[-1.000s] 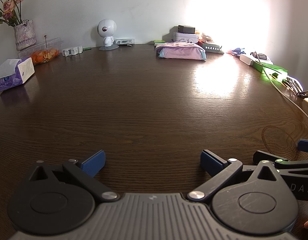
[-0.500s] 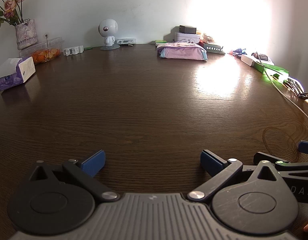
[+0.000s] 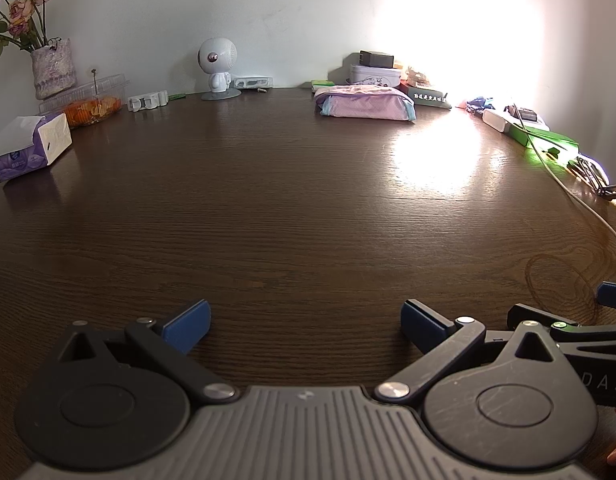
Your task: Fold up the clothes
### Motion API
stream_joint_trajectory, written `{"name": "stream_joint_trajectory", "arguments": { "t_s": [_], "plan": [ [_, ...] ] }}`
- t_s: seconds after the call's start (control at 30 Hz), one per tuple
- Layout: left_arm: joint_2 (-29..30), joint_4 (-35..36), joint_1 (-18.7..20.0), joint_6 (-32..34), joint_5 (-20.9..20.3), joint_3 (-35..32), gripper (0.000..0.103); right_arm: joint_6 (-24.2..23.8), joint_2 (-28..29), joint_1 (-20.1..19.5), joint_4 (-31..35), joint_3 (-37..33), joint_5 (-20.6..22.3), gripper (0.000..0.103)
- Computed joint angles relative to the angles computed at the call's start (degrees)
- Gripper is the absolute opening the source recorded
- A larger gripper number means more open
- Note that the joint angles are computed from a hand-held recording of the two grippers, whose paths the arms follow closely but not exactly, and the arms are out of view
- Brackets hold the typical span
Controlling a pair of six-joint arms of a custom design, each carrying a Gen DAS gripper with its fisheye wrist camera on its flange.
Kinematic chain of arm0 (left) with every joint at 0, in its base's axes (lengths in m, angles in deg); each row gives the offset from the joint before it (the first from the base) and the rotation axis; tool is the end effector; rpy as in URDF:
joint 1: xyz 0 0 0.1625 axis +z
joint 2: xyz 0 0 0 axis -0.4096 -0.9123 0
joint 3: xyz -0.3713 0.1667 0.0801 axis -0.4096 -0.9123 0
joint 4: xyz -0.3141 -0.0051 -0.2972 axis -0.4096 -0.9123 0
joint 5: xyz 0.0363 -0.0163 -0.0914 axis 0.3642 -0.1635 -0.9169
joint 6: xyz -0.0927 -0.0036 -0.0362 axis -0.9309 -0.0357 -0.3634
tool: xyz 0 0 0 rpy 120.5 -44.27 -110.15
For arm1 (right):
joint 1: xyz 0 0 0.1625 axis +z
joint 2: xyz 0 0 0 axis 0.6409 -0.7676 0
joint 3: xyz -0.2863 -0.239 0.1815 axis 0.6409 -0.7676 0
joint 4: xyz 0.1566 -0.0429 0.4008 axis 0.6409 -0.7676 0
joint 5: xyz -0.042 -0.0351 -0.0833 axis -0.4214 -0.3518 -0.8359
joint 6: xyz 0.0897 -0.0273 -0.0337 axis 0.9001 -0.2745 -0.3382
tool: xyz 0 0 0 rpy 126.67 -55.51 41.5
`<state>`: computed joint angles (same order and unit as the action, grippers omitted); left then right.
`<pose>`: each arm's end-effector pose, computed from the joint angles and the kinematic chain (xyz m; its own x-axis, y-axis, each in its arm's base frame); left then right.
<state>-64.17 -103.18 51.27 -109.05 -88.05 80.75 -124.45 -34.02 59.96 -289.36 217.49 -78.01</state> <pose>-0.2221 -0.3667 0.1186 -0.6840 -0.2080 -0.6992 0.4490 0.6354 -0.6282 0.1579 -0.3874 0.1328 -0.6970 -0.2372 0.6767 -0.6433 0.6237 -0.4440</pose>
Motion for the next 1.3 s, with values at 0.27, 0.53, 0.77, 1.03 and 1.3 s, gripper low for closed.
{"name": "stream_joint_trajectory", "arguments": {
  "t_s": [0.27,0.53,0.77,1.03,1.3],
  "plan": [
    [0.31,1.09,0.14,-1.34,0.16,-0.53,0.102,0.19,0.22,0.04,-0.06,-0.27,-0.36,0.103],
    [-0.01,-8.16,1.73,11.12,-1.32,0.11,0.102,0.59,0.76,0.16,-0.59,-0.44,-0.52,0.103],
    [-4.38,-28.77,12.75,38.20,-19.95,-5.49,0.102,2.57,-5.13,0.04,13.93,-5.13,5.11,0.103],
    [9.60,-41.29,29.59,60.23,-31.25,-30.74,0.102,4.82,1.33,-2.97,36.68,-32.09,16.54,0.103],
    [24.84,-33.98,37.29,62.08,-33.25,-50.93,0.057,2.73,21.05,-3.96,56.58,-64.10,13.62,0.050]
  ]
}}
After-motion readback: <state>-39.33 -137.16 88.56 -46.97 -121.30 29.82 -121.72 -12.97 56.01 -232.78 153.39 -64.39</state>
